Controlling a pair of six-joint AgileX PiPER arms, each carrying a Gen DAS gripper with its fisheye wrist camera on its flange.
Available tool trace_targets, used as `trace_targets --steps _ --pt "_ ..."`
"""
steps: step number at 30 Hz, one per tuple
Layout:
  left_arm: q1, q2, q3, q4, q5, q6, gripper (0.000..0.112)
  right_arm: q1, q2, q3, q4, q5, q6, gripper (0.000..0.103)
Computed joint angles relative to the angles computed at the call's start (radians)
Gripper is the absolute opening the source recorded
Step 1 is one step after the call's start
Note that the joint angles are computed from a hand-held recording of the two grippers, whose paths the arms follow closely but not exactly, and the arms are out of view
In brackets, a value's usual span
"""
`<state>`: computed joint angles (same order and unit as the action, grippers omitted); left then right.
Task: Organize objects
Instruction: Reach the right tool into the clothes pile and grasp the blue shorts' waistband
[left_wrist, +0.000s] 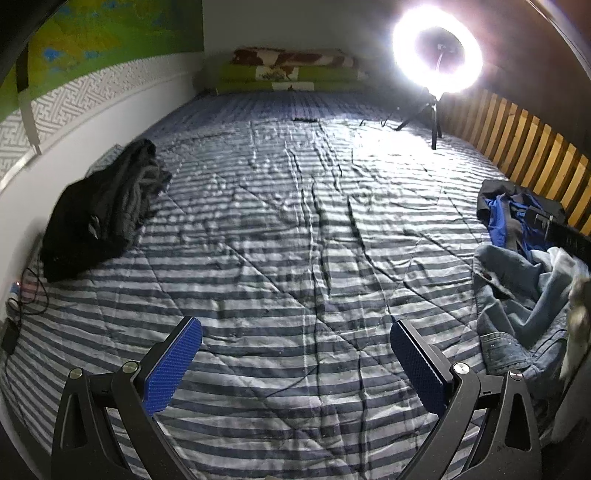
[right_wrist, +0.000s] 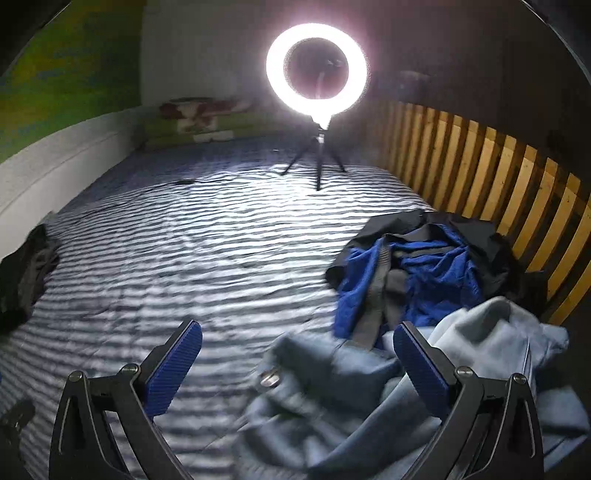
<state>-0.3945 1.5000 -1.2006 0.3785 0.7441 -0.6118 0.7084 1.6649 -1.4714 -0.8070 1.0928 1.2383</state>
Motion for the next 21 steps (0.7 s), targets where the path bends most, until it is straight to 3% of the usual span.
trace_targets --steps 10,14,21 --pt "0.034 0.095 -0.013 -0.047 -0.045 0.023 0.103 -0.375 0.025 0.014 0.115 -0.133 -0.184 0.102" --pt "0.045 0.135 -0.029 -0.071 -0.045 0.031 0.103 -0.559 0.04 0.03 0.353 -0.246 -0.323 0.102" --pt "0.052 0.178 -0.046 -0.101 -0.052 0.058 0.103 -0.669 0.101 -0.006 0.419 -0.242 -0.37 0.102"
